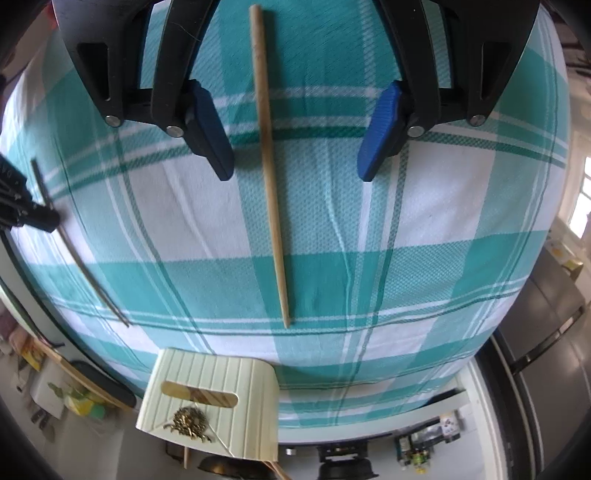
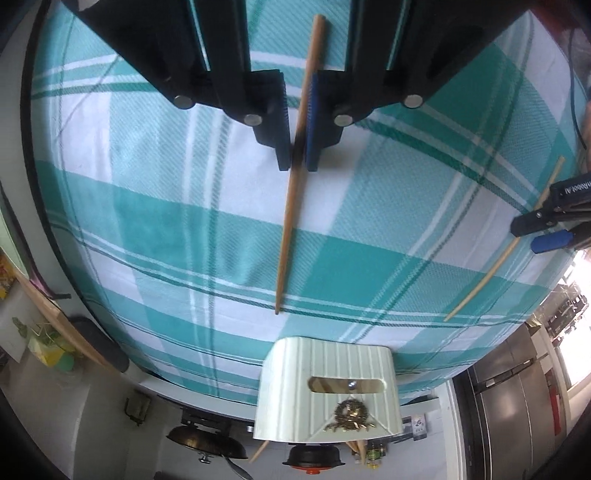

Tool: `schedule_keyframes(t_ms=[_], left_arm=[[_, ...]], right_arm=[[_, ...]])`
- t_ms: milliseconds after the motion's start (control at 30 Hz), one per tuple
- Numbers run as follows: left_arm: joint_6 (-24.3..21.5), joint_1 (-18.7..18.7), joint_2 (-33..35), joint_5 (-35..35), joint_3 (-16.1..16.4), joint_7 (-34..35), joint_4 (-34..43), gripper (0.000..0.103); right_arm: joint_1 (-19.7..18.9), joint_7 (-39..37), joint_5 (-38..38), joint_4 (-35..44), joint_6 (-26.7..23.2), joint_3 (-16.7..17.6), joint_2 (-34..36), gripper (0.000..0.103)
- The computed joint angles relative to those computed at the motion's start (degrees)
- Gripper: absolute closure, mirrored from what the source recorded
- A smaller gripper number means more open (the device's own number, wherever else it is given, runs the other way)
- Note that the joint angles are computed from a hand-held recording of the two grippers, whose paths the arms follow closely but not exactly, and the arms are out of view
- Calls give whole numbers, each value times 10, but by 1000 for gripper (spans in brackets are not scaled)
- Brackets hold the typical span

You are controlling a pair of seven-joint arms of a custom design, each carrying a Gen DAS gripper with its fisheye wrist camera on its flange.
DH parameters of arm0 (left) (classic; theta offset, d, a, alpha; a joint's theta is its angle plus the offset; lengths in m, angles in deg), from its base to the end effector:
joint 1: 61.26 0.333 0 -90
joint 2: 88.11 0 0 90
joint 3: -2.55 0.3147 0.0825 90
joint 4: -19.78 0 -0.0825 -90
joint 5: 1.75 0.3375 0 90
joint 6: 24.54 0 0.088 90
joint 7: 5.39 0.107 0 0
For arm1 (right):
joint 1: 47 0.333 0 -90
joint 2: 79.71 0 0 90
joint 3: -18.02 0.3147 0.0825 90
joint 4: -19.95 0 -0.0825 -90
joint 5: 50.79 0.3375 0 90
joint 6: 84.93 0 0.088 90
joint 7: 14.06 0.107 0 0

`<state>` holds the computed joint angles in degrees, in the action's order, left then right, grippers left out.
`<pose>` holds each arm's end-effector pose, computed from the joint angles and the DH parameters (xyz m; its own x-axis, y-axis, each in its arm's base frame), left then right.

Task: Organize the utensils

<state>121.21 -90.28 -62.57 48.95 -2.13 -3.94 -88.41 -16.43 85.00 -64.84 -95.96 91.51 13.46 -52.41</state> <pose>0.5098 -0.3463 0.3192 0.2717 -0.9624 -0.0008 -0.8117 -0.2287 -0.5374 0.5429 0.2920 0.3113 0.5007 -0.8602 0.0965 -0.6973 -0.4668 -0.5440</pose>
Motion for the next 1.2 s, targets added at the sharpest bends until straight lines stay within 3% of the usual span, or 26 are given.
schedule_keyframes(t_ms=[67, 100, 200, 267, 367, 500, 700, 800, 833, 867, 900, 933, 967, 1000, 1100, 1200], left_arm=[[14, 12, -6, -12, -7, 27, -10, 28], [27, 21, -11, -21, -10, 43, -17, 28], [90, 50, -30, -52, -11, 71, -46, 25], [115, 67, -36, -87, -14, 95, -54, 25], [121, 88, -28, -156, -26, 165, -42, 25], [51, 78, 11, -205, -23, 252, 28, 25], [-32, 53, 66, -230, -3, 300, 119, 25], [-42, 54, 80, -238, -2, 314, 143, 25], [-46, 53, 85, -242, -1, 317, 152, 28], [-50, 50, 88, -240, 3, 317, 160, 43], [-47, 49, 89, -238, 5, 320, 163, 66], [-46, 52, 90, -242, 1, 328, 166, 78], [-46, 53, 92, -246, 0, 334, 171, 96], [-49, 53, 93, -250, -2, 339, 173, 98], [-33, 40, 77, -231, 12, 320, 151, 98], [27, 24, 25, -181, 34, 257, 84, 98]], right_arm=[[-6, -6, -2, -7, -16, 0, -11, 94], [-25, -20, 5, -7, -29, 19, -15, 90], [-104, -89, 55, -6, -60, 101, -25, 57], [-142, -137, 96, 5, -83, 141, -26, 56], [-171, -196, 154, 57, -160, 172, -10, 56], [-147, -219, 178, 130, -244, 150, 22, 56], [-97, -202, 148, 222, -275, 107, 80, 56], [-85, -192, 144, 293, -291, 101, 123, 56], [-82, -188, 143, 317, -298, 99, 137, 56], [-75, -177, 140, 354, -307, 93, 160, 54], [-69, -167, 136, 373, -309, 87, 171, 60], [-61, -154, 129, 408, -323, 79, 190, 76], [-55, -146, 122, 424, -327, 72, 199, 84], [-51, -138, 116, 444, -334, 68, 209, 96], [-61, -134, 125, 441, -333, 79, 205, 97], [-84, -151, 146, 342, -251, 102, 144, 97]])
